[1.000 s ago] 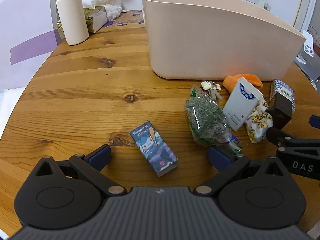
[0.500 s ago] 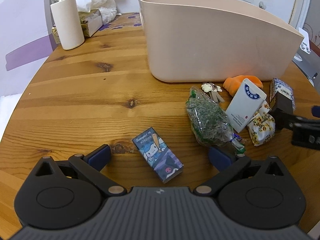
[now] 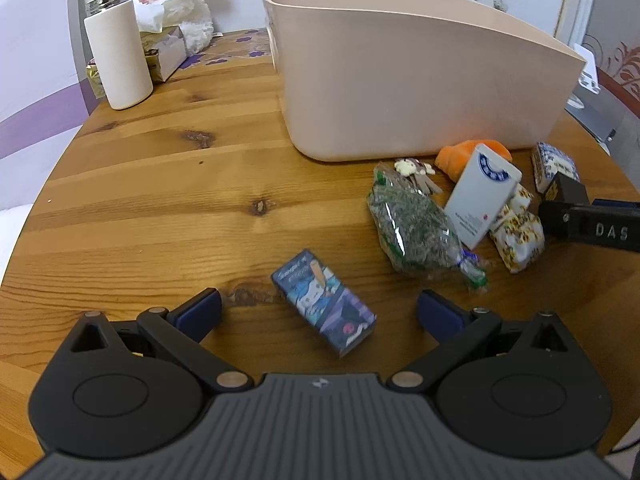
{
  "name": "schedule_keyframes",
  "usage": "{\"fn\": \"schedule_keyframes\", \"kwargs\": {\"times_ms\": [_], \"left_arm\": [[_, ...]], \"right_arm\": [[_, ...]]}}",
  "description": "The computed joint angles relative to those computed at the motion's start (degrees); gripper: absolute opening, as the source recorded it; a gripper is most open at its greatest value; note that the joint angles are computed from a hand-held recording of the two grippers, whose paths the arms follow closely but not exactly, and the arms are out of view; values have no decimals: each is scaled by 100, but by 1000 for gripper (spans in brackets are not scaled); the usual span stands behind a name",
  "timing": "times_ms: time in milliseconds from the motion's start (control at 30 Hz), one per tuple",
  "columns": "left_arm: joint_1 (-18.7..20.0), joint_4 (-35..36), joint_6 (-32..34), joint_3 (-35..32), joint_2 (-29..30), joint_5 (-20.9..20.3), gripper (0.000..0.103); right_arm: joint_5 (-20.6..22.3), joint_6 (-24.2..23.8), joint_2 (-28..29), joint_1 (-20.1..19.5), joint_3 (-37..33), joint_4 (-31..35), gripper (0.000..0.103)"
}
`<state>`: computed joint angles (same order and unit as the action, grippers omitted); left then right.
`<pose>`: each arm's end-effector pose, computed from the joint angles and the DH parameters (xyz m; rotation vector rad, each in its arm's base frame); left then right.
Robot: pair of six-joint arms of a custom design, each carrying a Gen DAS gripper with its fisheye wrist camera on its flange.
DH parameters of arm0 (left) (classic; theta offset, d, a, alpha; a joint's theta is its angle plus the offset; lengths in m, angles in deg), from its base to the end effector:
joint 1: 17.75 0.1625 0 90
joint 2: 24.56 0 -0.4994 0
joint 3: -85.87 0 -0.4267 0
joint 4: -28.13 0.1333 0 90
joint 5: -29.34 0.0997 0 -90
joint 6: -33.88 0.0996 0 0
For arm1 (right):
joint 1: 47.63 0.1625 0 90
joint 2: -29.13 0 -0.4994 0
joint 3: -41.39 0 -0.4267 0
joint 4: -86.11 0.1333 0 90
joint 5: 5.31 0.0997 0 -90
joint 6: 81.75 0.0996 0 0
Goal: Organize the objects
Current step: 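Grasp the blue-and-white juice box with left tool while right tool grasps black cube, then lift both held items over the bin and open both tools to drop them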
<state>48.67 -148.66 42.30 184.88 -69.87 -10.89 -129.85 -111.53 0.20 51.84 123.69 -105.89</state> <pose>-0.0972 -0.7459 0.1742 0.3201 2.2339 -0.7951 0.2106 -0.7953 0.0822 0.4620 -2.2451 0.8851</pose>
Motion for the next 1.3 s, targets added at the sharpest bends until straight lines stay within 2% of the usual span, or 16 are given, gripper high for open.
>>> {"fn": "schedule_keyframes", "kwargs": {"times_ms": [67, 167, 233, 267, 300, 333, 367, 433, 467, 500, 733, 933, 1133, 1300], "left_arm": [[9, -5, 14, 49, -44, -23, 103], [10, -42, -1, 61, -55, 0, 99], [8, -170, 23, 33, -19, 59, 88], [6, -187, 7, 18, -15, 72, 84], [5, -223, 18, -3, -7, 84, 73], [3, -224, 8, -25, -7, 79, 62], [1, -211, 0, -47, -5, 85, 55], [4, -155, -23, -82, -13, 45, 30], [3, -138, -42, -80, -23, 15, 25], [4, -104, -81, -80, -33, -9, 25], [-29, -39, -348, 71, -200, -215, 25], [-240, -739, 211, 213, -366, -262, 25], [-390, -1332, 926, -104, -301, -349, 25], [-449, -1521, 1413, -649, -56, -427, 25]], "right_arm": [[-63, 42, -28, -15, 39, -11, 76], [-82, 21, -20, -34, 61, -158, 67], [-63, -8, 14, -34, 15, -182, 60], [-18, -21, 26, -35, -5, -177, 53], [33, -35, 39, -34, -22, -176, 45], [54, -77, 59, -26, -36, -200, 42], [37, -108, 73, -14, -44, -221, 39], [58, -196, 85, -2, -20, -283, 39], [91, -222, 68, -3, 22, -299, 38], [118, -231, 44, -2, 80, -321, 30], [173, -388, -190, 89, 530, -774, 30], [399, -470, -451, 241, 787, -1140, 30], [665, -891, -413, 431, 458, -1437, 30], [910, -1102, -254, 528, -95, -1453, 30]]}}
